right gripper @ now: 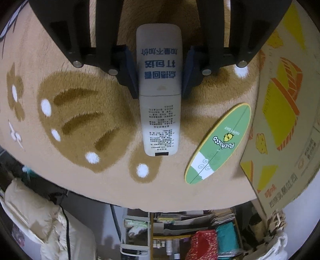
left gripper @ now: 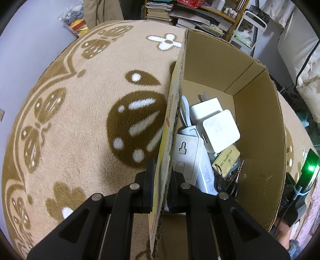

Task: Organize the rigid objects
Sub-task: 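Carry the white bottle into the box and open the right tool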

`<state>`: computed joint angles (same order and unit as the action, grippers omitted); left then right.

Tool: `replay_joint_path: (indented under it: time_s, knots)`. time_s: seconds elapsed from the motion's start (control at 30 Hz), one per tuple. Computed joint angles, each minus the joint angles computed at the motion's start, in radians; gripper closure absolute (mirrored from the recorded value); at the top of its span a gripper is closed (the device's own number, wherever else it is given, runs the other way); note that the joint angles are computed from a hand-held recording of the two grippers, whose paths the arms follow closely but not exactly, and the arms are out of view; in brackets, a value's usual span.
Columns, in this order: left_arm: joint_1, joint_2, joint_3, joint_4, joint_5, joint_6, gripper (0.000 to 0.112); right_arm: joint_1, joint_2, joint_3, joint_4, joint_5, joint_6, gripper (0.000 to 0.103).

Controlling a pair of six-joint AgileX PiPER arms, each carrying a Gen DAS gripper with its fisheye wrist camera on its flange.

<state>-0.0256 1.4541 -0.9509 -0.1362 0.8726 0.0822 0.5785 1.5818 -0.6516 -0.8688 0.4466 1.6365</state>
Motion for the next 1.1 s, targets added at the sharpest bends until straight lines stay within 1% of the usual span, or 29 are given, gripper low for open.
replay_joint_path:
  time_s: [0.07, 0.13, 0.2, 0.33, 0.4, 0.53, 0.7, 0.8, 0.83, 0.97, 1.1]
  knots:
    - [0.004, -0.001, 0.002, -0.008, -0.001, 0.006, 0.102, -0.027, -0.037, 0.017, 0.039, -0.034, -0.023, 0.059]
    - [0.001, 0.000, 0.000, -0.002, -0.001, 0.004, 0.102, -0.035, -0.076, 0.026, 0.053, -0.041, -0.024, 0.059]
    - [-0.003, -0.001, 0.001, 0.004, -0.002, -0.001, 0.102, -0.032, -0.111, 0.027, 0.043, -0.032, -0.012, 0.059]
    - [-0.004, -0.001, 0.000, 0.002, -0.001, -0.002, 0.102, -0.023, -0.193, 0.009, 0.070, -0.014, -0.035, 0.059]
    - [-0.005, -0.001, 0.000, 0.004, -0.001, -0.002, 0.102, 0.002, -0.232, -0.014, 0.067, 0.007, -0.046, 0.059]
    - [-0.003, -0.001, 0.000, 0.003, 0.000, -0.001, 0.102, 0.072, -0.255, -0.072, 0.026, 0.051, -0.026, 0.059]
    - [-0.004, 0.000, 0.000, 0.003, 0.000, -0.002, 0.102, 0.188, -0.239, -0.159, 0.015, 0.108, -0.041, 0.059]
    - [-0.004, -0.001, 0.000, 0.003, -0.001, -0.002, 0.102, 0.208, -0.225, -0.192, 0.029, 0.088, -0.064, 0.059]
    - [-0.003, -0.001, 0.001, 0.002, -0.001, -0.001, 0.102, 0.219, -0.216, -0.201, 0.018, 0.069, -0.048, 0.059]
    - [-0.004, 0.000, -0.001, 0.002, 0.000, -0.002, 0.102, 0.252, -0.184, -0.219, 0.001, 0.043, -0.014, 0.059]
    - [-0.003, 0.000, -0.001, 0.001, 0.000, 0.000, 0.102, 0.253, -0.171, -0.212, 0.022, 0.015, -0.045, 0.059]
